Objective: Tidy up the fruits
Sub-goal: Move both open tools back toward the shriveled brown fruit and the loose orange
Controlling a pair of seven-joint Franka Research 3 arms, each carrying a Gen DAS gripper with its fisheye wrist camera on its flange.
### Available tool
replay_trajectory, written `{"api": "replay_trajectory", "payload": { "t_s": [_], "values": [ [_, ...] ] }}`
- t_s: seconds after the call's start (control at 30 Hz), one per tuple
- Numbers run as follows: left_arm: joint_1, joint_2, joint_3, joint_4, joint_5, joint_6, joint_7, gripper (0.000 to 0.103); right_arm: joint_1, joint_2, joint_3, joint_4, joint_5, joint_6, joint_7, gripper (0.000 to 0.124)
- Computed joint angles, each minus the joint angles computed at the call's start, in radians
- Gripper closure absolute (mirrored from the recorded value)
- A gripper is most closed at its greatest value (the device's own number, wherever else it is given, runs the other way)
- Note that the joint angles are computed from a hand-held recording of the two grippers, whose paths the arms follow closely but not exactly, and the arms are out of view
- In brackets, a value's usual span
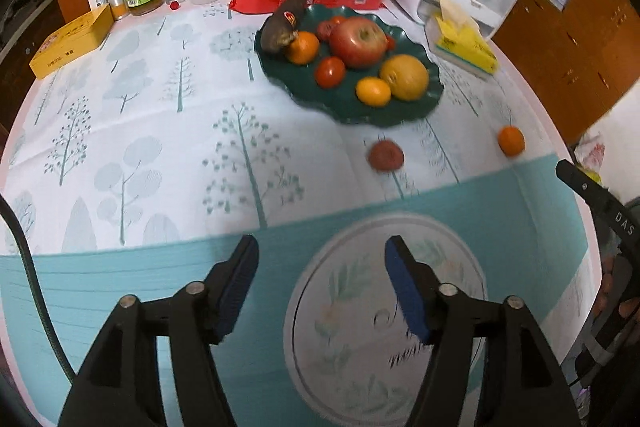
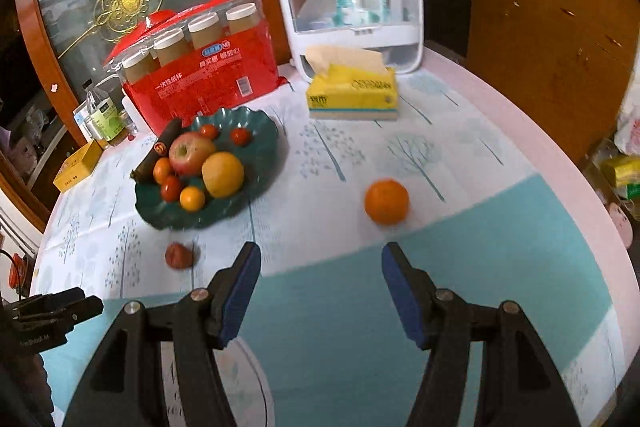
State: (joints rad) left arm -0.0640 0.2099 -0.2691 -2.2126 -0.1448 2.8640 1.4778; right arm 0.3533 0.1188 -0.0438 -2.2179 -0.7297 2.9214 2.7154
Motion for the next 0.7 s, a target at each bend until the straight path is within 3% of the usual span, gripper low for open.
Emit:
{"api": "replay_trajectory", "payload": {
  "t_s": [0.2,0.43,0.53,0.7],
  "values": [
    [0.012,-0.081,-0.021,-0.091,-0.111,-0.018,0.110,0.037,-0.013,-0.085,0.037,-0.096,-0.034,-0.028,0.097,0.061],
    [-0.037,-0.116,0.024,-0.123,-0.118,-0.044,0.097,0.035,-0.069,-0.146,0.105,-0.183,-0.002,-0.026,0.114,0.061],
    [-0.056,-0.123,0.040,-0.122,-0.073,-0.048,0.034,0.031,-0.090,-0.158,0.117,-0.211,0.046,-0.002,0.069,0.061],
    [-0.088,-0.135,0.060,-0.119,0.048,-0.040,-0.156,0.025,-0.110,-0.152,0.114,-0.233,0.223,0.040,-0.160,0.061]
  ]
}}
